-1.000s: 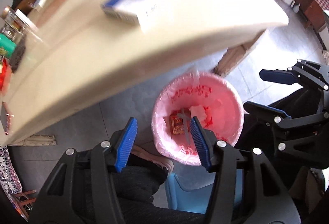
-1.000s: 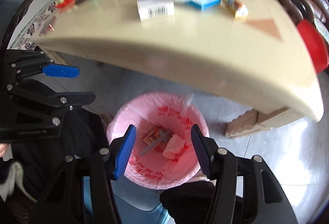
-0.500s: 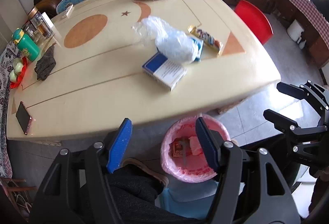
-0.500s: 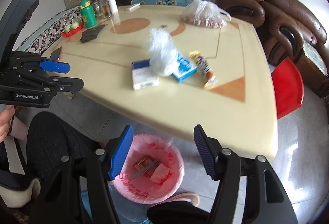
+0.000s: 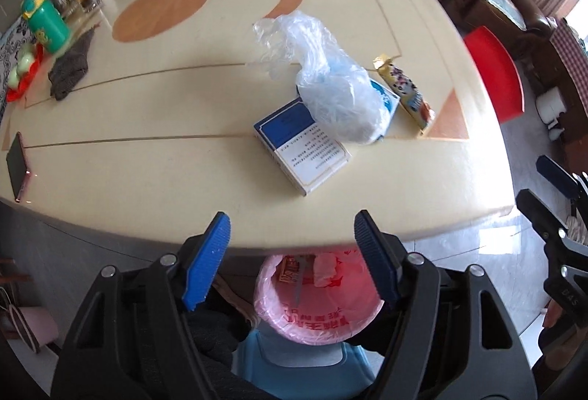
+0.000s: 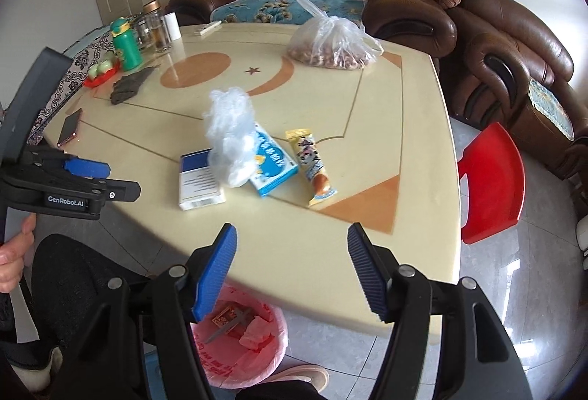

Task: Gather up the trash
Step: 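Grasp the blue card box with the left tool while the right tool grasps the plastic bag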

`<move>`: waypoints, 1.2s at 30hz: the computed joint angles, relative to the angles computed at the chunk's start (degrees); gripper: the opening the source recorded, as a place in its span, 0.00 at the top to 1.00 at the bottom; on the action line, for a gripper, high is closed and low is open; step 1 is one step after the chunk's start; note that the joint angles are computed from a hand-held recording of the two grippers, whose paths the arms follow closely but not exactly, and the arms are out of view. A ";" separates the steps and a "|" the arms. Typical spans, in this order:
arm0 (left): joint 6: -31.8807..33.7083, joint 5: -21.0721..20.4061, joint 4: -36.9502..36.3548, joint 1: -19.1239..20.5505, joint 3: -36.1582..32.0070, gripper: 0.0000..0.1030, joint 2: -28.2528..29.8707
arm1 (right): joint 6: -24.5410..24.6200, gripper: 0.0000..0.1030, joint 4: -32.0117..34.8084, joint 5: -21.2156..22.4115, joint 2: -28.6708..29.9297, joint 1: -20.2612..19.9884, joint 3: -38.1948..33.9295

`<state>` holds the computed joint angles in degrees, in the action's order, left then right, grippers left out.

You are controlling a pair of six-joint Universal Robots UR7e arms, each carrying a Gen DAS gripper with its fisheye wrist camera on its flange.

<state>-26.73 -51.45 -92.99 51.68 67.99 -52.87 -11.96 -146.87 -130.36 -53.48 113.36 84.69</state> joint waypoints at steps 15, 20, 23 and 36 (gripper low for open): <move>-1.31 -3.65 1.42 4.46 -9.62 0.33 8.74 | -5.04 0.40 3.27 5.80 7.90 -3.53 -8.03; 0.29 -5.19 0.58 5.21 -11.88 0.33 10.66 | -5.06 0.40 3.85 6.57 9.21 -4.22 -9.69; -0.28 -6.43 1.51 5.84 -13.54 0.33 12.04 | -5.70 0.40 4.44 6.98 10.01 -4.53 -10.91; -1.44 -8.95 -0.45 8.37 -11.66 0.26 11.53 | -7.05 0.40 9.87 9.82 16.63 -5.44 -20.57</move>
<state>-28.17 -60.40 -93.44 60.05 56.32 -41.34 -19.01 -137.00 -120.54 -36.85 107.93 64.12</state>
